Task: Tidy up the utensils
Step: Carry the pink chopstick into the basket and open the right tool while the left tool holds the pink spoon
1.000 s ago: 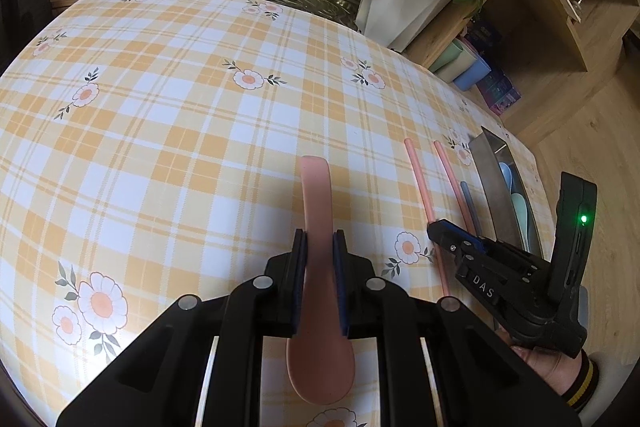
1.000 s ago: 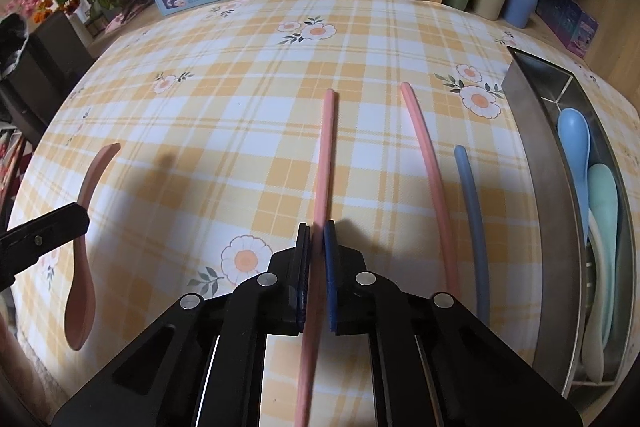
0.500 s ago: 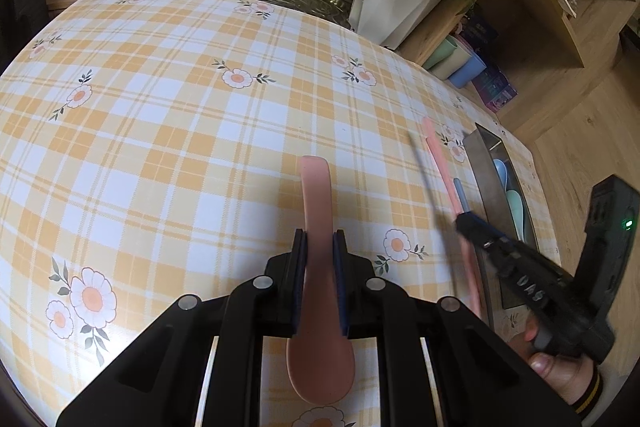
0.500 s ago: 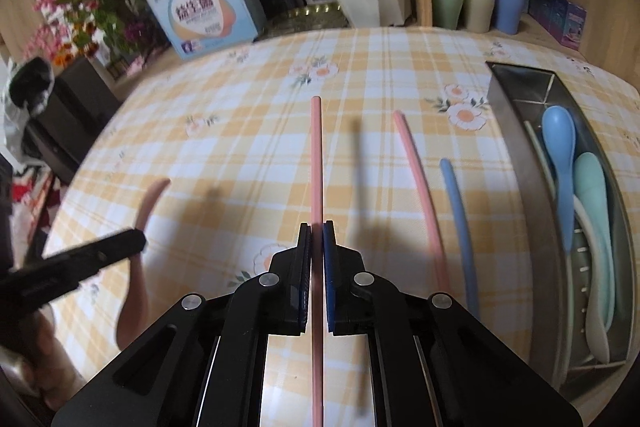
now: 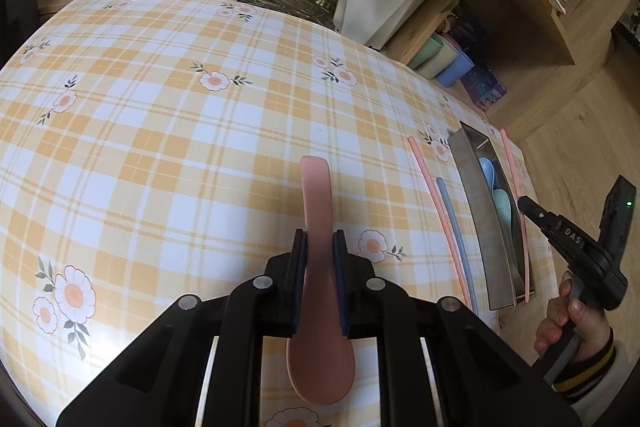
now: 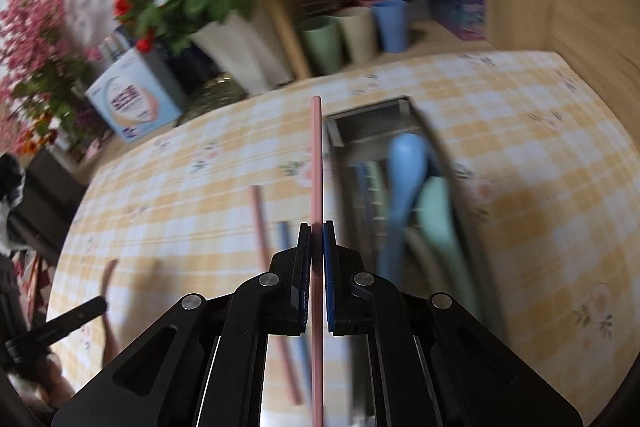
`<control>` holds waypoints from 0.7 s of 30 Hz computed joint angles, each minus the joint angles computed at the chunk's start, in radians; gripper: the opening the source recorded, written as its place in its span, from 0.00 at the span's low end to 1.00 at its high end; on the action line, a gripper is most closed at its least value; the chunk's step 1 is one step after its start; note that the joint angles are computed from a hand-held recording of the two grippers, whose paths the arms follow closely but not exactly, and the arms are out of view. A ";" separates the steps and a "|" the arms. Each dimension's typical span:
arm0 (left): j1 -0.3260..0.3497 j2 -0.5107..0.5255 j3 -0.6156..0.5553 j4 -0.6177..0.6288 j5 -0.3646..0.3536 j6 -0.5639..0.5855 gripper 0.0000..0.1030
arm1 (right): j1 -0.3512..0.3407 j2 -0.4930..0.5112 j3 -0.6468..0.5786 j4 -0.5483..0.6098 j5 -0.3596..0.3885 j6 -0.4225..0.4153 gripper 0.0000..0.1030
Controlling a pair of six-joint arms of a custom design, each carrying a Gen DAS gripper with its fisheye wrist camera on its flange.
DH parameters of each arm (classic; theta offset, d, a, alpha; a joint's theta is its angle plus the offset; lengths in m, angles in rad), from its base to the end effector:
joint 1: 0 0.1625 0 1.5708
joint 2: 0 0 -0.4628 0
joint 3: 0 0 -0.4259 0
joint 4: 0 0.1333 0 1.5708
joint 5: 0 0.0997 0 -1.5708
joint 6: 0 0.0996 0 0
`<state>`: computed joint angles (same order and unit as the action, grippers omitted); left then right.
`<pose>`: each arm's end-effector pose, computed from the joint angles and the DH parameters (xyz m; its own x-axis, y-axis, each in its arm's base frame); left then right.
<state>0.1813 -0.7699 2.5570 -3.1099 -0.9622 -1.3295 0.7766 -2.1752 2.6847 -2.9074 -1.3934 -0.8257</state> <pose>-0.2780 -0.2444 -0.0350 -0.9283 0.0292 -0.3708 0.2182 0.8500 -0.4795 -0.0715 -0.2818 0.3426 -0.8855 0.0656 0.4600 -0.2477 0.7709 -0.5868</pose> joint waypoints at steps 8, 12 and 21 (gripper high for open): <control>-0.003 -0.004 -0.016 0.036 0.001 -0.002 0.13 | -0.046 0.059 -0.026 0.026 -0.011 -0.027 0.06; 0.003 -0.002 -0.023 0.036 -0.008 -0.008 0.13 | -0.032 0.093 -0.034 0.013 -0.046 -0.035 0.06; -0.002 0.004 -0.052 0.080 -0.018 -0.006 0.13 | -0.044 0.132 -0.056 0.041 -0.057 -0.027 0.06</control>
<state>0.1790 -0.7659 2.5052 -3.0296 -0.9803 -1.3356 0.7329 -2.0432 2.6290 -2.8666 -1.4502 -0.8523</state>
